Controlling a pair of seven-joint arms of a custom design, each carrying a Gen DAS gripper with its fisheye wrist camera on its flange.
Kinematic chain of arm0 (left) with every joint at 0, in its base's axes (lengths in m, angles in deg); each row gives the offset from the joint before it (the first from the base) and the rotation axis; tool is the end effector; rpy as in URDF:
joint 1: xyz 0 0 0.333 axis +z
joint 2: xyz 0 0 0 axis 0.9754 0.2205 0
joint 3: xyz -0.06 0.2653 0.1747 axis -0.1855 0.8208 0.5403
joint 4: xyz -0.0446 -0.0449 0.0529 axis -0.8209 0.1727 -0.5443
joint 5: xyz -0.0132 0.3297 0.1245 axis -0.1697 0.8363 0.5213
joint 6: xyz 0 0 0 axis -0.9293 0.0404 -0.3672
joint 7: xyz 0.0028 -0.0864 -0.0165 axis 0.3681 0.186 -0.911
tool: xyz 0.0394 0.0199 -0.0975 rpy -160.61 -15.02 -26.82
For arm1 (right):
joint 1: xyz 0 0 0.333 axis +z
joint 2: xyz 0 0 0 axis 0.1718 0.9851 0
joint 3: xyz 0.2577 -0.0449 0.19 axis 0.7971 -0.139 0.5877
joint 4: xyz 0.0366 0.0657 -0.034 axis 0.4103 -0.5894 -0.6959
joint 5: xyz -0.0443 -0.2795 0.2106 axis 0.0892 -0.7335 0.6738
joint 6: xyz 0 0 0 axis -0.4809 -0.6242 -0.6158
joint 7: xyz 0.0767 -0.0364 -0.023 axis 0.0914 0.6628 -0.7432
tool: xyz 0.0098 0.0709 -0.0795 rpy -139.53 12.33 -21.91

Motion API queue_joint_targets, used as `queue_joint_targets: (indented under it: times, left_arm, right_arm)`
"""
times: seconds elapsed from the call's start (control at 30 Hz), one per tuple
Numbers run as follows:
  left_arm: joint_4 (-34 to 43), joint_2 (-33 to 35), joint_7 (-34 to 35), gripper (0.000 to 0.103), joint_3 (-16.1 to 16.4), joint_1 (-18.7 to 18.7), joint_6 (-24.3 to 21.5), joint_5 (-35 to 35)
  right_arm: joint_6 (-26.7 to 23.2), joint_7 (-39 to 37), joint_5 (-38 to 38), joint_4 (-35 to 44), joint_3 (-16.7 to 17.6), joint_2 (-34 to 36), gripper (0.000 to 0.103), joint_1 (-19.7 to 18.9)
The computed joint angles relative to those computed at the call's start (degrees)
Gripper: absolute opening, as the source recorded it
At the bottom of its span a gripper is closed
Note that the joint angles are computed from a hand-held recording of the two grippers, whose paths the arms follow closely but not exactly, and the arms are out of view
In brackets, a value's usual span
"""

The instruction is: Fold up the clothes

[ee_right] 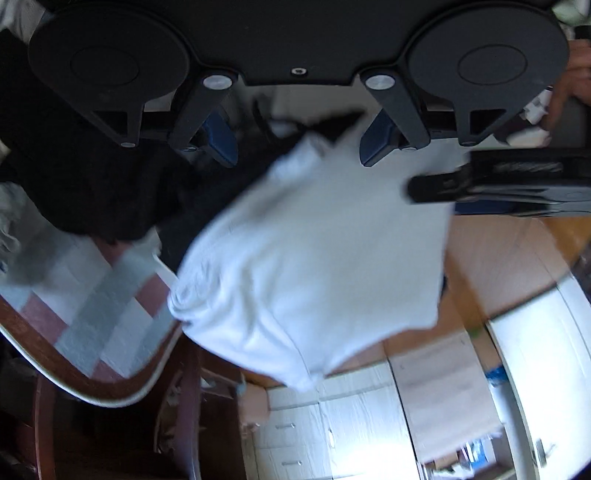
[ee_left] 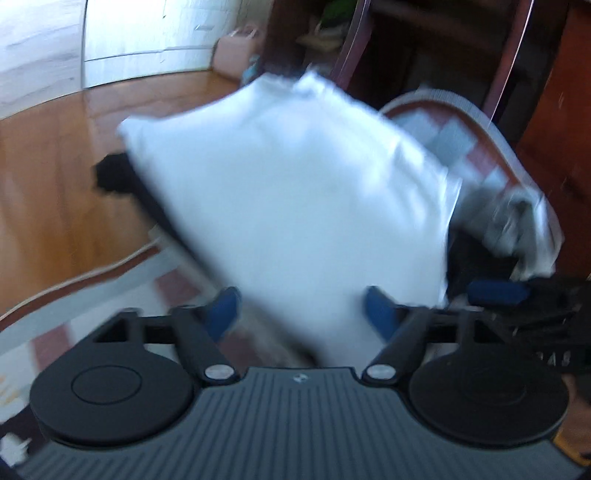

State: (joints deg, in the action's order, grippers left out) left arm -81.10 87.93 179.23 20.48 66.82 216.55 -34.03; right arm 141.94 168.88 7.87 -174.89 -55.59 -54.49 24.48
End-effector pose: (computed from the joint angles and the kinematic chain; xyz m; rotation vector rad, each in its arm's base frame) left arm 0.6528 -0.2985 0.5149 -1.3078 2.4440 -1.1684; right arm 0.5133 0.1939 0.5163 -1.4029 2.0401 -0.6942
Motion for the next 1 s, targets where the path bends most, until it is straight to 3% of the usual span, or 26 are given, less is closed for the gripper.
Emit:
queue_joint_targets:
  times: [0.1, 0.17, 0.2, 0.3, 0.37, 0.47, 0.57, 0.73, 1.0]
  left_arm:
    - [-1.23, -2.00, 0.98, 0.085, -1.61, 3.26, -3.57, -4.45]
    - [-1.57, -3.79, 0.22, 0.085, -0.20, 3.17, -3.45, -4.34]
    - [-1.50, -4.72, -2.20, 0.085, 1.44, 2.18, -2.79, -2.90]
    - [0.87, -6.31, -12.05, 0.100, 4.99, -0.05, -3.52, 1.09]
    - [3.44, -6.82, -18.74, 0.101, 6.28, -0.71, -5.48, 2.87]
    - [5.34, -8.31, -16.08, 0.103, 3.71, 1.72, -10.52, 0.57]
    - [6.56, -9.92, -15.51, 0.103, 4.91, 0.55, -14.80, 4.65]
    - [9.40, -10.30, -12.97, 0.103, 4.87, 2.37, -22.91, 2.19]
    - [4.69, -12.95, -14.14, 0.103, 5.80, 1.03, -21.58, 4.37]
  right_arm:
    - [-3.64, 3.60, -0.19, -0.66, 0.68, -3.83, 0.077, 0.02]
    - [-5.35, 8.40, -2.49, -0.62, 1.74, -7.20, 0.077, -1.10]
    - [-7.53, 9.21, -2.45, 0.31, 2.60, -8.51, 0.078, -1.41]
    - [-16.01, 6.22, 0.21, 5.13, 5.11, -10.10, 0.081, -1.08]
    - [-20.63, 2.73, 2.41, 8.62, 6.34, -10.09, 0.081, -0.16]
    - [-26.05, 0.17, 4.82, 13.31, 7.91, -8.67, 0.084, 1.67]
    - [-30.84, -1.17, 5.83, 16.33, 8.75, -7.59, 0.085, 3.69]
    - [-32.46, -0.93, 9.18, 15.00, 7.85, -9.30, 0.091, 4.99]
    - [-38.39, 0.14, 11.30, 15.19, 8.53, -10.72, 0.091, 4.23]
